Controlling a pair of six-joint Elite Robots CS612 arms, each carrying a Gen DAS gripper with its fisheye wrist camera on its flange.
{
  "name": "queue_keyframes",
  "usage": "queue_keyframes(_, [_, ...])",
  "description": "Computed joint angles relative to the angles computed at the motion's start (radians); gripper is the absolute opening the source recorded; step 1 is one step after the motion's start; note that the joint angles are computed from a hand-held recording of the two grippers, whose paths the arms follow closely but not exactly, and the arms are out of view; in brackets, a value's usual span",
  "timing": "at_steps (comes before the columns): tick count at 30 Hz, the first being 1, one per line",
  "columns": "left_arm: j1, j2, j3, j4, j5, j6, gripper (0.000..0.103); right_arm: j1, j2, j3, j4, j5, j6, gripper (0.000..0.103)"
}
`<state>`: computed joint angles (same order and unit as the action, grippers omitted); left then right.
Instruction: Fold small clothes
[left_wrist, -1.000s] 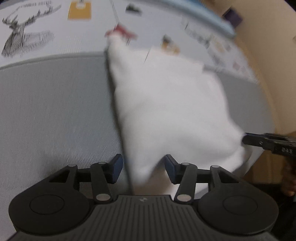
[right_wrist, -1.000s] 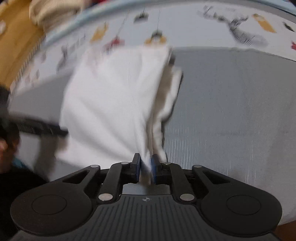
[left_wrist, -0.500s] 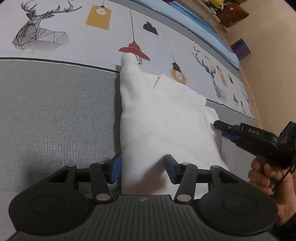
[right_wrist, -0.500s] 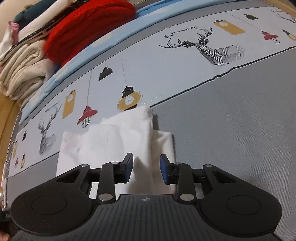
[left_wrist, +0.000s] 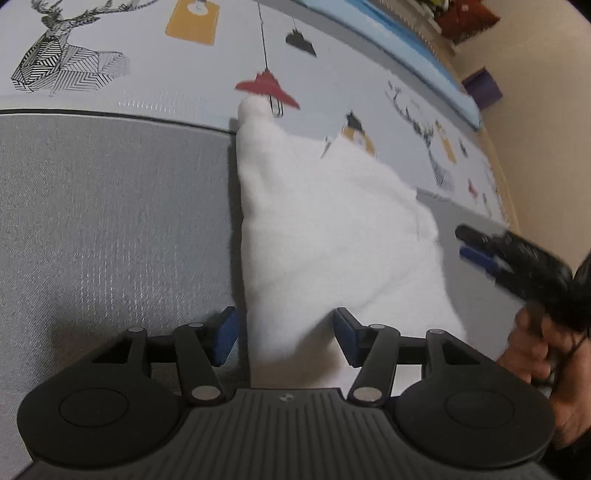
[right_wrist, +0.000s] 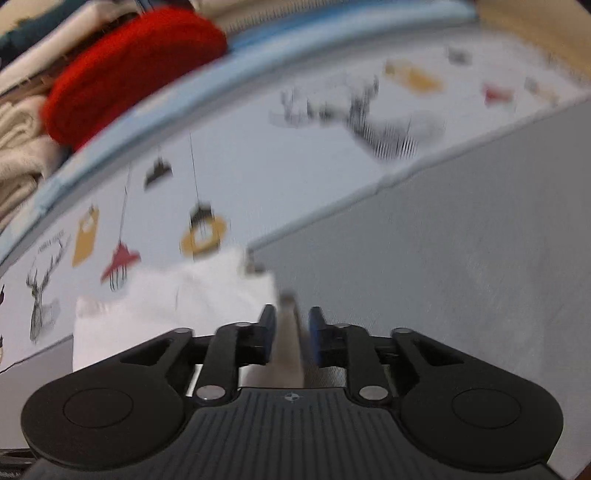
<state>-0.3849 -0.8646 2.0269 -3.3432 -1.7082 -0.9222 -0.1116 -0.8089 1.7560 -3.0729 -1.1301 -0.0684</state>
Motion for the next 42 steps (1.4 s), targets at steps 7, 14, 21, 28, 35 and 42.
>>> queue_keyframes(7, [0.008,0.028,-0.023,-0.031,-0.002,-0.086,0.062,-0.029,-0.022,-0.032,0.419,0.121,-0.219,0.057])
queue_keyframes(14, [0.004,0.064,-0.061,-0.020,0.016,-0.150,0.065,-0.026,-0.008,-0.042,0.452,0.088,-0.153,0.067])
queue_keyframes(21, [0.003,0.066,-0.073,-0.015,0.052,-0.096,0.038,-0.010,-0.002,-0.043,0.435,0.114,-0.172,0.047])
queue_keyframes(28, [-0.023,0.015,-0.040,-0.132,0.307,0.036,0.034,0.001,0.019,-0.030,0.189,0.254,-0.055,0.021])
queue_keyframes(35, [0.021,-0.004,0.017,-0.175,0.367,-0.134,0.072,0.043,0.054,-0.032,-0.129,0.188,0.090,0.054])
queue_keyframes(42, [0.077,0.020,0.019,-0.097,0.183,-0.311,0.068,0.038,0.043,-0.055,0.123,0.260,0.008,0.054])
